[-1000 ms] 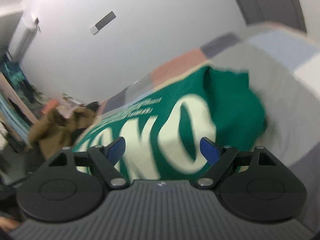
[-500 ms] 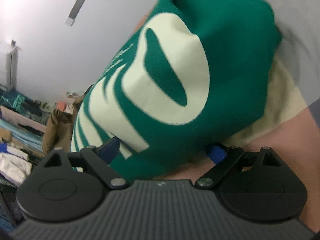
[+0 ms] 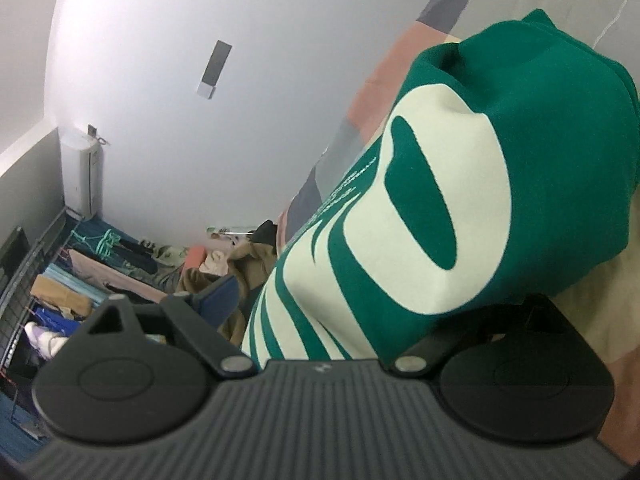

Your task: Fold large clothes

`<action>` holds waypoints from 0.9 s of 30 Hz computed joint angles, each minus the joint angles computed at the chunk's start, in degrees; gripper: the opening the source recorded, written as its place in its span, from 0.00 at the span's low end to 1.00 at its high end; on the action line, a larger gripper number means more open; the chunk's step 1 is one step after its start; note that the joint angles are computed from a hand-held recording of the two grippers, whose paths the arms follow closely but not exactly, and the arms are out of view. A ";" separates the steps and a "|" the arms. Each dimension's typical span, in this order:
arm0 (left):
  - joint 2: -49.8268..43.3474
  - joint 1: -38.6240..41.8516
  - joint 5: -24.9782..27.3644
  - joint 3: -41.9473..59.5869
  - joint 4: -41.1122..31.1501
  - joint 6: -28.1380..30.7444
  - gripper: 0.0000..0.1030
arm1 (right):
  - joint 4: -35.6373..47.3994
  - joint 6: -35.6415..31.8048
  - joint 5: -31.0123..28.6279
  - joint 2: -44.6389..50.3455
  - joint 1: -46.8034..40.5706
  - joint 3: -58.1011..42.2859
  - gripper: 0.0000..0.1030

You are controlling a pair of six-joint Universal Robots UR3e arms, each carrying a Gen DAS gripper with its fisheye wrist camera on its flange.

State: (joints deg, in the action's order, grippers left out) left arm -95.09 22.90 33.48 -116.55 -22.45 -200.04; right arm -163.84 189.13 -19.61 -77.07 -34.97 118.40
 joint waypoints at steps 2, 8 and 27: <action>-2.66 -0.13 0.61 -0.36 1.99 -5.07 0.95 | 1.06 -1.05 -1.41 -0.44 0.15 0.98 0.93; -6.51 1.77 5.88 -4.33 13.16 -19.85 0.94 | 9.92 -5.28 -4.36 -1.57 -1.58 1.59 0.91; -11.14 -2.62 17.00 4.60 33.56 -18.49 0.24 | 10.76 -5.57 -10.69 0.10 -2.34 -4.95 0.63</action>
State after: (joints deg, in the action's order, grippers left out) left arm -106.23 20.28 50.48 -111.95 11.11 -218.53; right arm -153.07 183.56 -30.30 -76.97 -37.31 113.46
